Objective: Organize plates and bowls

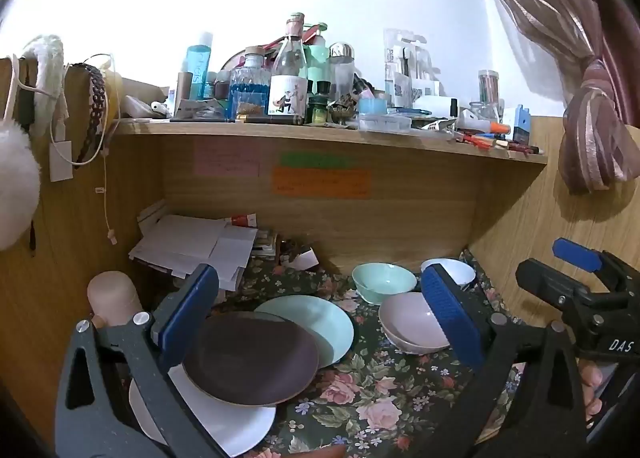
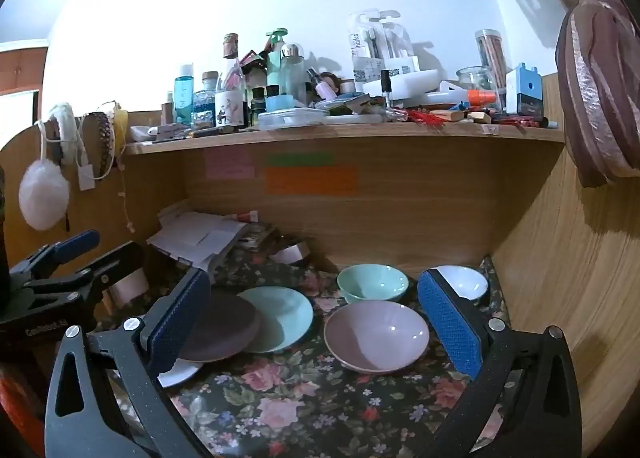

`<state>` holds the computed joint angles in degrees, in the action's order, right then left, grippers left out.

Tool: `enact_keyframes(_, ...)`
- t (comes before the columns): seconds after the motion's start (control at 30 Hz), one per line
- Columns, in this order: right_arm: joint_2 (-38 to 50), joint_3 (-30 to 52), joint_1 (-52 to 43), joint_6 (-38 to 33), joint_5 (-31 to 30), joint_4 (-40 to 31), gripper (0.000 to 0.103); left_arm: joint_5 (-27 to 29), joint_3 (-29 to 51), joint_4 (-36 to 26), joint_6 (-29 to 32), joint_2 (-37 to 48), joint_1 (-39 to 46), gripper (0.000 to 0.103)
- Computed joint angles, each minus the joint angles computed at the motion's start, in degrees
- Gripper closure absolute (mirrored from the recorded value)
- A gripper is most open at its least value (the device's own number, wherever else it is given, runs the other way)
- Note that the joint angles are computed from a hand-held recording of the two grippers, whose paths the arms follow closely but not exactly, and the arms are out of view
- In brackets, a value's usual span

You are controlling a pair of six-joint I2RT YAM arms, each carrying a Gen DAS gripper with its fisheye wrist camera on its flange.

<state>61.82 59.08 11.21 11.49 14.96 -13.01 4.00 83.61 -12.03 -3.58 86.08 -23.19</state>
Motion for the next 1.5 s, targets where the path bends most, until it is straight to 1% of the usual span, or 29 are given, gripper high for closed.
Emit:
enact_keyframes(0.13, 0.31, 0.23, 1.69, -0.7, 2.3, 0.1, 0.0, 0.07, 0.39, 0.01, 0.09, 0.42, 0.22, 0.0)
enact_keyframes(0.2, -0.65, -0.41, 2.65, 0.05, 2.44, 0.48, 0.0, 0.73, 1.27, -0.35, 0.35, 1.23, 0.74, 0.0)
enact_keyframes(0.23, -0.63, -0.22, 2.62, 0.51, 2.14, 0.18, 0.0, 0.72, 3.04, -2.25, 0.28, 0.98, 0.59, 0.0)
enact_keyframes(0.27, -0.75, 0.3, 0.86, 1.09, -0.25, -0.55, 0.0, 0.91, 3.08, -2.53, 0.21, 0.59, 0.67, 0.0)
enact_keyframes(0.3, -0.57, 0.49, 1.0, 1.1, -0.13, -0.47, 0.0, -0.21, 0.91, -0.25, 0.66, -0.43, 0.03, 0.0)
enact_keyframes(0.47, -0.96, 0.18, 0.66, 1.09, -0.89, -0.11, 0.0, -1.53, -0.76, 1.19, 0.73, -1.35, -0.98, 0.0)
enact_keyframes(0.7, -0.97, -0.01, 0.99, 1.07, -0.64, 0.15, 0.0, -0.93, -0.85, 1.12, 0.64, -1.52, -0.56, 0.0)
enact_keyframes(0.77, -0.96, 0.03, 0.97, 1.12, -0.64, 0.1, 0.0, -1.0, -1.66, 2.06, 0.77, -1.67, -0.59, 0.0)
enact_keyframes(0.93, -0.64, 0.41, 1.09, 1.31, -0.6, -0.02, 0.0, -0.86, -0.21, 0.75, 0.54, -0.89, -0.55, 0.0)
enact_keyframes(1.5, -0.32, 0.77, 0.61, 1.43, -1.11, -0.09, 0.0, -1.42, 0.23, 1.51, 0.61, 0.27, -1.07, 0.0)
